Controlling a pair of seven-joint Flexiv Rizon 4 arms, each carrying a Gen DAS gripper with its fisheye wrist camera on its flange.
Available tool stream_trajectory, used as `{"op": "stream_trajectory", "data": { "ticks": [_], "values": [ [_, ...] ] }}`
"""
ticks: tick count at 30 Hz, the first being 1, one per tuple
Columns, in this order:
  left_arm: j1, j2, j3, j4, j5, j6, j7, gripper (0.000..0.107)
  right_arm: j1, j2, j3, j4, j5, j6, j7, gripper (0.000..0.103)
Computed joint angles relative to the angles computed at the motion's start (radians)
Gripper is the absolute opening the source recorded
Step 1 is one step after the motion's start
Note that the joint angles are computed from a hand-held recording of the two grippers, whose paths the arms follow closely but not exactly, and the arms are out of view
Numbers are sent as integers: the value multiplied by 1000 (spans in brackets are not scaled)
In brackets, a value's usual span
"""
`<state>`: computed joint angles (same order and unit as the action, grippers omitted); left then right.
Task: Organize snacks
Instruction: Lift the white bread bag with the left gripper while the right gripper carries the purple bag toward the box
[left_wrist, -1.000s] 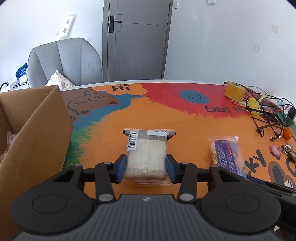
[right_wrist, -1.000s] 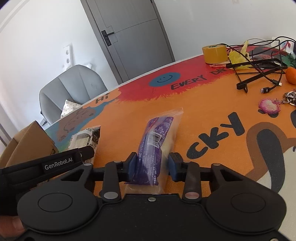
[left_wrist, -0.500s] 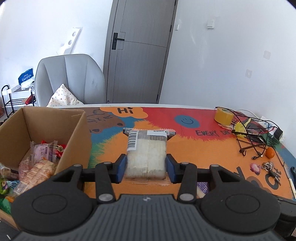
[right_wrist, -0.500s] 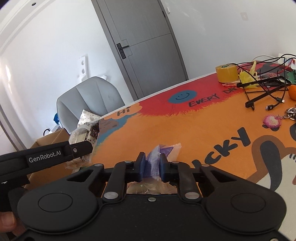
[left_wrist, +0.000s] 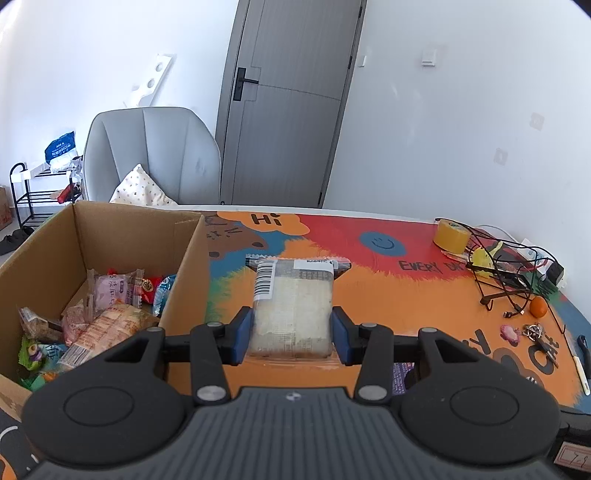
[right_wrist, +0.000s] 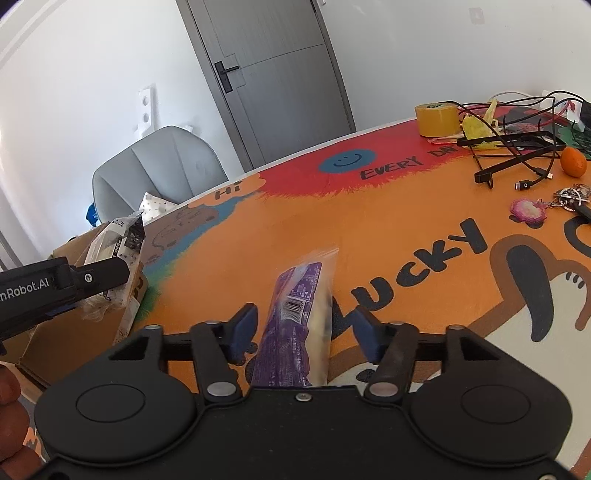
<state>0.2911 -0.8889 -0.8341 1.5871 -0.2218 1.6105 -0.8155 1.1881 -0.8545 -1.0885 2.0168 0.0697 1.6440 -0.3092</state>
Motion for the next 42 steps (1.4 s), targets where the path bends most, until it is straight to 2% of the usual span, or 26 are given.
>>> {"op": "stream_trajectory", "data": {
  "ticks": [4,8,9,10,12,15,22,32,36,42],
  "values": [
    [1,-9,-2,-4,3,1,7,44,-21,-7,19,-37,-43,-63,0,66],
    [3,-15,-7,-4,6,-2,13,44,-59,-2,55,-61,-99,-82,14,65],
    [3,-15,-6,-5,5,-4,13,44,-56,-11,48,-63,-110,-87,21,61],
    [-1,-14,-2,-7,2,-9,11,44,-48,-20,37,-64,-122,-97,26,46],
    [-5,-13,2,-9,-2,-12,12,44,-51,-20,36,-55,-127,-74,35,38],
    [-4,-14,1,-10,-7,-11,16,44,-45,-23,29,-38,-94,-35,50,33],
    [11,-10,-18,7,1,6,11,44,15,-57,-45,-10,-19,1,48,31],
    [104,-11,-111,40,65,57,-23,44,74,-87,-125,-20,50,34,-1,31],
    [125,-9,-108,28,85,63,-59,44,77,-100,-138,-53,65,48,-23,31],
    [139,-11,-83,-6,87,69,-102,44,44,-99,-114,-125,55,48,-50,31]
  ]
}}
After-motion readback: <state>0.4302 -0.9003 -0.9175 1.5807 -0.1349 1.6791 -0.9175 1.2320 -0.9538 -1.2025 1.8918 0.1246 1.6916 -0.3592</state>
